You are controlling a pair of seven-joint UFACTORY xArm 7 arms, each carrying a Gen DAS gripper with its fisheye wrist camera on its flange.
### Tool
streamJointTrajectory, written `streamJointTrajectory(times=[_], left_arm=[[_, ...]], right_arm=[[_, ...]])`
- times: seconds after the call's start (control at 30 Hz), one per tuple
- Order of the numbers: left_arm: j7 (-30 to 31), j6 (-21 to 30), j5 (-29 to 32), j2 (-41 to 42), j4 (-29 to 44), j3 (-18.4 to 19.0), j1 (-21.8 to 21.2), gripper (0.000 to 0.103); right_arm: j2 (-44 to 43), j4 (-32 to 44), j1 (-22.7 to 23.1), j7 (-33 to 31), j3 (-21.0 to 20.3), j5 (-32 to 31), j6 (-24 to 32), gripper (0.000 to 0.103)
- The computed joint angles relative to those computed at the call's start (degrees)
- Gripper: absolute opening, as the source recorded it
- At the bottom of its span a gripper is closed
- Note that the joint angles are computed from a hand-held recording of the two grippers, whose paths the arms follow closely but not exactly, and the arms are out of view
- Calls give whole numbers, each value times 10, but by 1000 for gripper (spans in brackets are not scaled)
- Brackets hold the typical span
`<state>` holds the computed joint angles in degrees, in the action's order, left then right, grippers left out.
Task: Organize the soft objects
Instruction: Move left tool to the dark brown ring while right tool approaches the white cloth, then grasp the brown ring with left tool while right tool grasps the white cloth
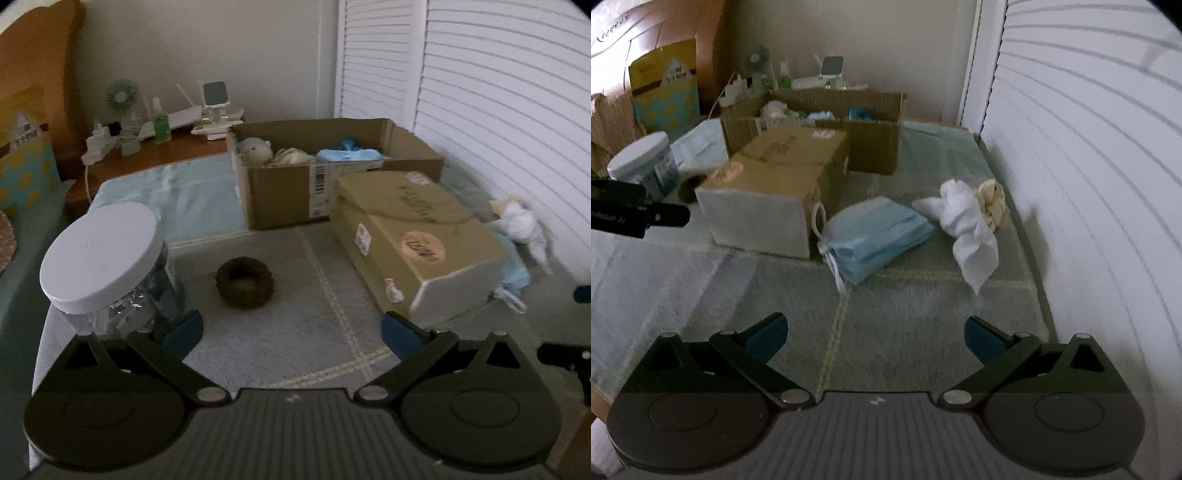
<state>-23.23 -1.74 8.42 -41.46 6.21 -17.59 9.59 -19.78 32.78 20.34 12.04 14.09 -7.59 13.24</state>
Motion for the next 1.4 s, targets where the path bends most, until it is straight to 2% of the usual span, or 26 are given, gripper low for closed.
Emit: streamJointTrajectory(times=[0.17, 0.3, 0.57, 0.7, 0.83, 0.9, 1.03, 1.07, 1.2, 1.33, 1.4], left_arm=[[-47, -28, 6, 24, 11, -107, 97, 96], [-70, -42, 14, 28, 18, -163, 151, 80], [-84, -77, -2, 69, 33, -194, 194, 73], [-76, -88, -19, 97, 44, -189, 202, 73], [-67, -98, -39, 108, 53, -216, 231, 71], [-65, -103, -49, 109, 56, -234, 246, 65], [-56, -115, -67, 113, 55, -251, 257, 62], [-53, -117, -71, 112, 56, -258, 262, 57], [-39, -122, -82, 114, 53, -248, 251, 40], [-24, -121, -89, 117, 51, -231, 235, 37], [-13, -119, -88, 118, 48, -206, 212, 35]], right_arm=[[13, 3, -11, 10, 10, -19, 5, 103], [16, 2, 4, -2, -8, -2, 3, 103], [20, 5, 9, -13, -12, 14, 6, 103], [23, 8, 11, -18, -13, 18, 6, 103], [26, 6, 13, -19, -15, 24, 1, 103], [24, 3, 12, -19, -14, 24, -4, 103], [23, -1, 9, -14, -11, 22, -10, 103], [22, -2, 8, -13, -11, 21, -12, 103], [19, -7, 5, -7, -8, 17, -20, 103], [18, -9, -3, 7, 0, 8, -22, 103], [18, -9, -4, 11, 1, 5, -22, 103]])
